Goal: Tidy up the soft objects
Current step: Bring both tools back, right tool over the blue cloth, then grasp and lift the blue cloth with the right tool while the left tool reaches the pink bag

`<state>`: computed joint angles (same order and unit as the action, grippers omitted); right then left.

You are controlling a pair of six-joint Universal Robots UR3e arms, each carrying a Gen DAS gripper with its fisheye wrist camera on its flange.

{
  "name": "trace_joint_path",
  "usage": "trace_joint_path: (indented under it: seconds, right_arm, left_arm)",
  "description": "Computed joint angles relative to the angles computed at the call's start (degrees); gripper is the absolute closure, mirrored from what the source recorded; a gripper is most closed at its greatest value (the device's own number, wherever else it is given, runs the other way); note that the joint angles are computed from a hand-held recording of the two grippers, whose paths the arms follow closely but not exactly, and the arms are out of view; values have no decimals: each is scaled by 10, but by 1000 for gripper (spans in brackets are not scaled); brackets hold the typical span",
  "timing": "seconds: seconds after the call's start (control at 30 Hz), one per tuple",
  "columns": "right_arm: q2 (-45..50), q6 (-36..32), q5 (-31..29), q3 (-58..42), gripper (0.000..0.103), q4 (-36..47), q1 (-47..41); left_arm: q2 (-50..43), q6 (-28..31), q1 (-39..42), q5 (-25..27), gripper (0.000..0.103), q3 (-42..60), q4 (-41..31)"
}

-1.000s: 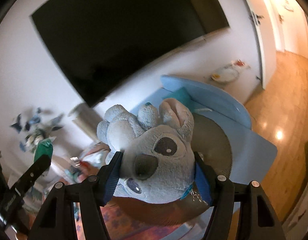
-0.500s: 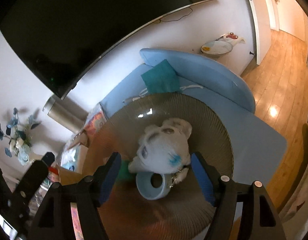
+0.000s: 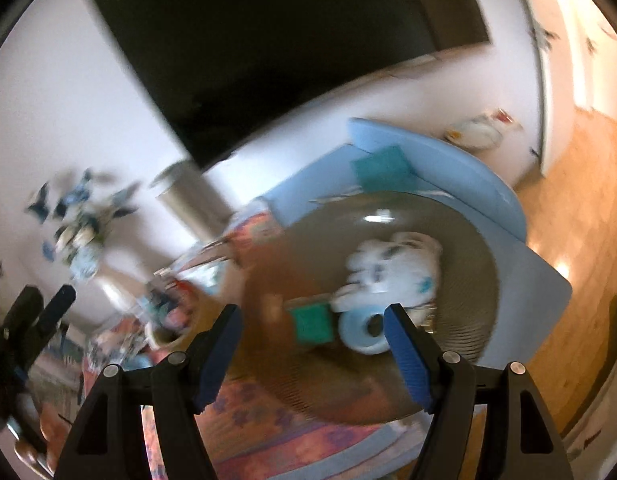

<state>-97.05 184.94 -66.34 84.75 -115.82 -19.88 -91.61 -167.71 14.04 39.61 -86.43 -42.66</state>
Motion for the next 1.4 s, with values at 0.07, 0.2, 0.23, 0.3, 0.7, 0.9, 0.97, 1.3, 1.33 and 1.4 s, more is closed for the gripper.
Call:
trace_joint_path:
  seconds: [0.07, 0.2, 0.23, 0.3, 0.7, 0.9, 0.97, 1.3, 1.33, 1.4]
  right_arm:
    - [-4, 5, -11, -9, 32, -15, 42]
    - [14, 17, -43, -47, 31, -45, 144]
    - [28, 20, -55, -62, 31, -58, 180]
    - [54, 27, -84, -83, 20, -82, 238]
    - [367, 19, -220, -274, 11, -179, 508]
    - [496, 7, -239, -356, 11, -161, 524]
    - [505, 9, -224, -341, 11, -172, 515]
    - [541, 25, -180, -398, 11, -93, 494]
    - [547, 26, -178, -408, 11, -83, 494]
    - [550, 28, -177, -419, 11, -69, 494]
  left_arm:
    - [52, 20, 58, -15, 20, -33, -28]
    - [171, 107, 223, -86, 11, -81, -158]
    - [200, 135, 270, -101, 6, -85, -202]
    - [247, 189, 359, -120, 4, -87, -283]
    - [197, 261, 497, 11, 2, -226, -193]
    - [48, 231, 440, 95, 2, -304, 17]
    - [16, 222, 431, 113, 2, -324, 74]
    - [-8, 231, 389, 169, 3, -362, 174]
    - [-3, 235, 384, 173, 3, -368, 183]
    - [3, 244, 379, 178, 3, -377, 193]
